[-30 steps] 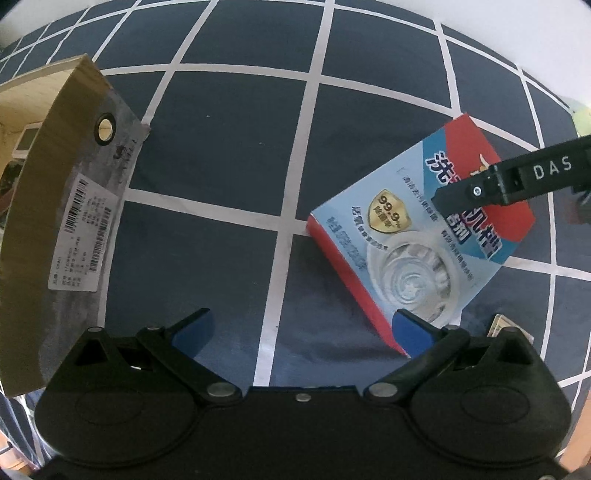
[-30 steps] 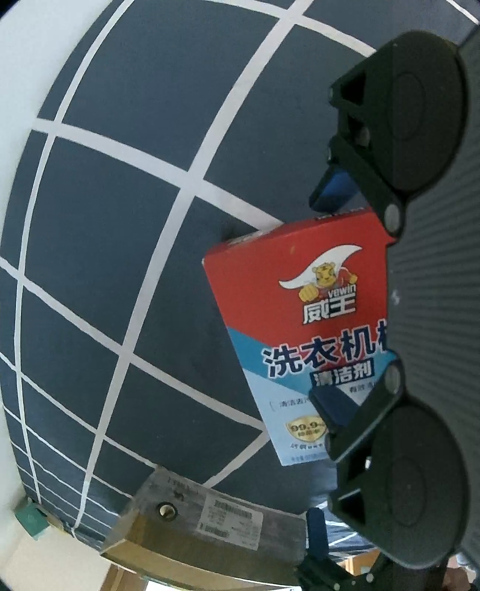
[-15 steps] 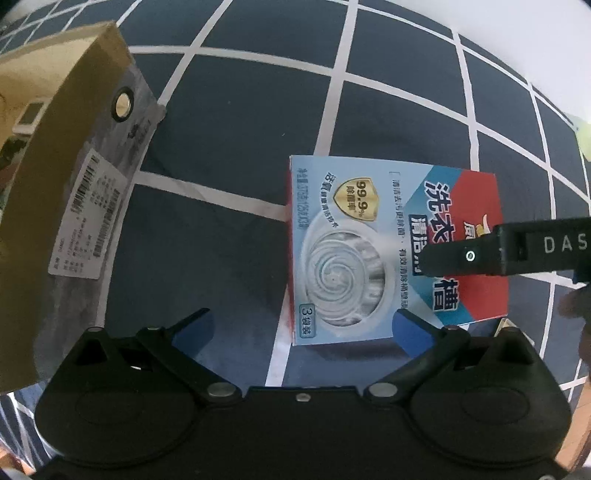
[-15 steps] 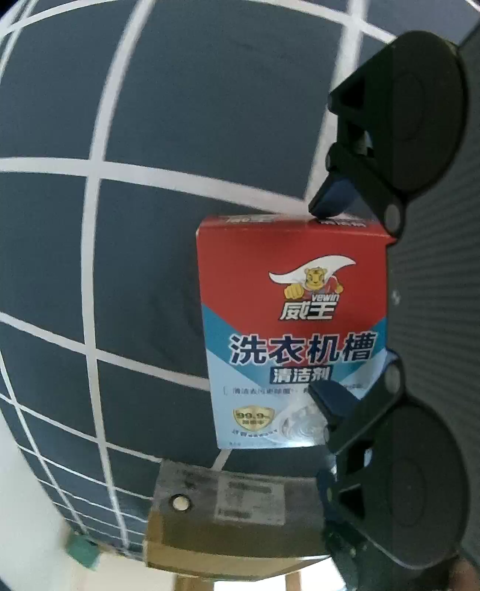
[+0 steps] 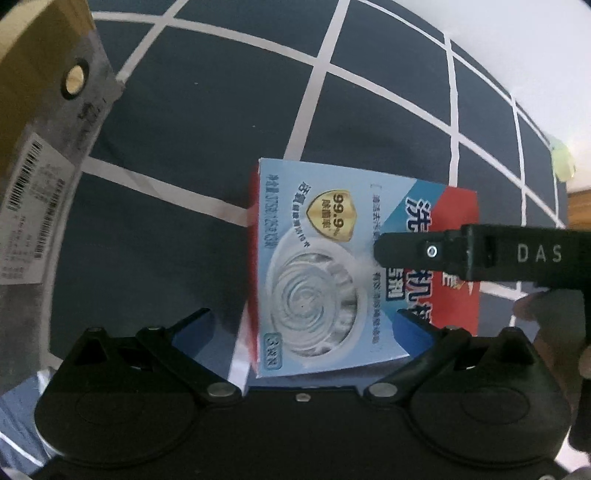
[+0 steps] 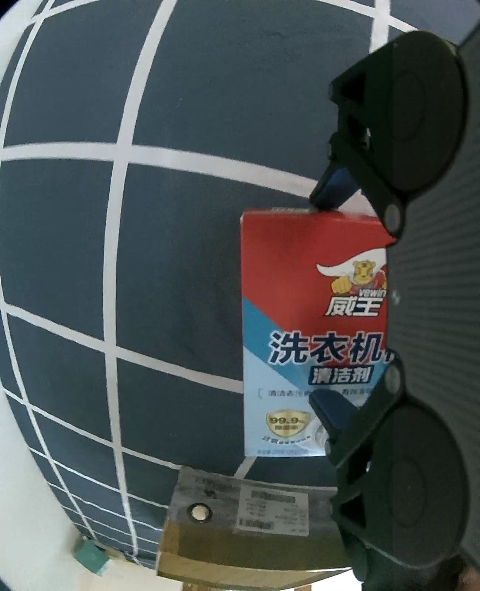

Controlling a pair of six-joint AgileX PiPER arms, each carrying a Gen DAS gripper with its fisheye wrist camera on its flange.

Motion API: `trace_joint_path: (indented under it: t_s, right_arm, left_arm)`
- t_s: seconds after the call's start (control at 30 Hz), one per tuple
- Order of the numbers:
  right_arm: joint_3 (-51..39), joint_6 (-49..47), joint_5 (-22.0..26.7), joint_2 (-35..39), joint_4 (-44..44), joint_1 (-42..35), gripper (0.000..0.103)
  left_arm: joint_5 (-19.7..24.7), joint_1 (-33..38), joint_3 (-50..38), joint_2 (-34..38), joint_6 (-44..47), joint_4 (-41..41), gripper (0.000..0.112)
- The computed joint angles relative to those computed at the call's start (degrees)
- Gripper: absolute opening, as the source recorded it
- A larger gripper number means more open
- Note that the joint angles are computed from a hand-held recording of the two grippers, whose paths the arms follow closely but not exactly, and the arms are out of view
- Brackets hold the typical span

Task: Organize objects
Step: 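Lower the right gripper onto the detergent box and close on it, then lift the detergent box with the right gripper and carry it over the cardboard box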

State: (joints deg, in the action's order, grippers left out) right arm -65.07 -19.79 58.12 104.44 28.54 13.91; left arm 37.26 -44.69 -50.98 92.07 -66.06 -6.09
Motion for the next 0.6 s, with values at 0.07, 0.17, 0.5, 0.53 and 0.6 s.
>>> trace_joint_path:
  t_s: [0.07, 0.17, 0.5, 0.53, 0.6]
  right_arm:
    - [-0.71, -0.08, 0.43, 0.76, 0.11, 0.00, 0.103]
    - [-0.60, -0.65, 0.51, 0.87, 0.40, -0.29, 0.103]
    - [0.58, -1.41, -0.74, 0.93, 1.94, -0.81, 0.103]
    - [0.77, -1.62, -0.93, 0.88, 2.12, -0.90, 0.103]
    - [0.91, -1.68, -1.12, 0.79, 2.15, -0.88, 0.103]
  left_arm:
    - [-1.34, 0.55, 0.28, 0.33, 1.19, -1.02, 0.103]
    - [-2.46, 1.50, -0.12, 1.31, 3.16, -2.34, 0.103]
    - [-4.97, 3.52, -0.45, 3.07, 7.99, -6.53, 0.103]
    - [-5.07, 3.77, -0.40, 3.11, 8.42, -6.97, 0.103]
    - [-4.91, 4.05, -0.52, 3.22, 9.20, -7.63, 0.103]
